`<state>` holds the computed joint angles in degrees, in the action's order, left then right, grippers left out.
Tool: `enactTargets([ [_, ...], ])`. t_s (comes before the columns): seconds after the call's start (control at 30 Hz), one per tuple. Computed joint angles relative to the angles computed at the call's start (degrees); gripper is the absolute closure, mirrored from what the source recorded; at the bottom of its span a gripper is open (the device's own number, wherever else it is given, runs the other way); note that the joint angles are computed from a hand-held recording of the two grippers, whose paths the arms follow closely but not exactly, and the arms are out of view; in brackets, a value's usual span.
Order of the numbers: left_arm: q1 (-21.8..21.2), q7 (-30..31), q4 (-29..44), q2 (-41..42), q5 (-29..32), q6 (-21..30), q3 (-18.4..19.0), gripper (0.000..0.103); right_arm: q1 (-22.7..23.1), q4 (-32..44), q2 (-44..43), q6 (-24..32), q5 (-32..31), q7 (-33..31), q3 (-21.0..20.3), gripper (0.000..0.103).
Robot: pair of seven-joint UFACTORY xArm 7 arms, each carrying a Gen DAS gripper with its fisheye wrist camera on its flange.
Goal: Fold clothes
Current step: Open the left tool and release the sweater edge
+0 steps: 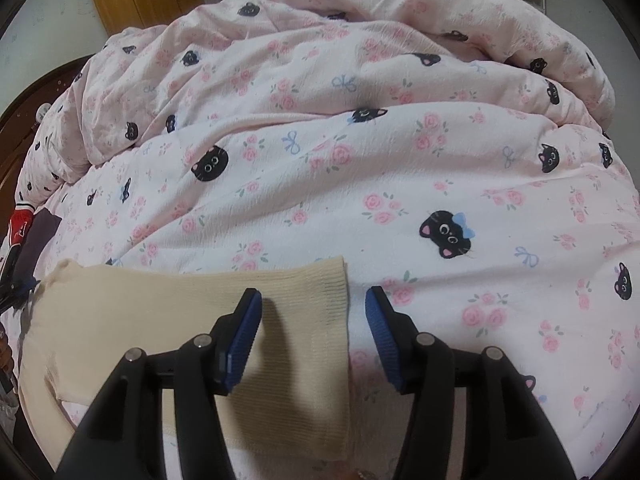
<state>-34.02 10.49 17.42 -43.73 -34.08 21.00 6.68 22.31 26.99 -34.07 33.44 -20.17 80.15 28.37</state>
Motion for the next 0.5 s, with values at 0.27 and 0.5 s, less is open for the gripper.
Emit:
enactTargets([
  [0.27, 5.57, -5.92, -7.54, -18.01, 3.32, 12.85, -2.67, 0.07, 1.01, -0.78, -4.89, 2.54, 0.75, 3.14, 1.63, 0.045],
  [0.5, 11.01, -14.69, -14.44, -42.92, 7.63, 33.6, -3.5, 0.07, 2.76, 0.55, -7.41, 6.53, 2.05, 4.74, 3.67, 0.042],
])
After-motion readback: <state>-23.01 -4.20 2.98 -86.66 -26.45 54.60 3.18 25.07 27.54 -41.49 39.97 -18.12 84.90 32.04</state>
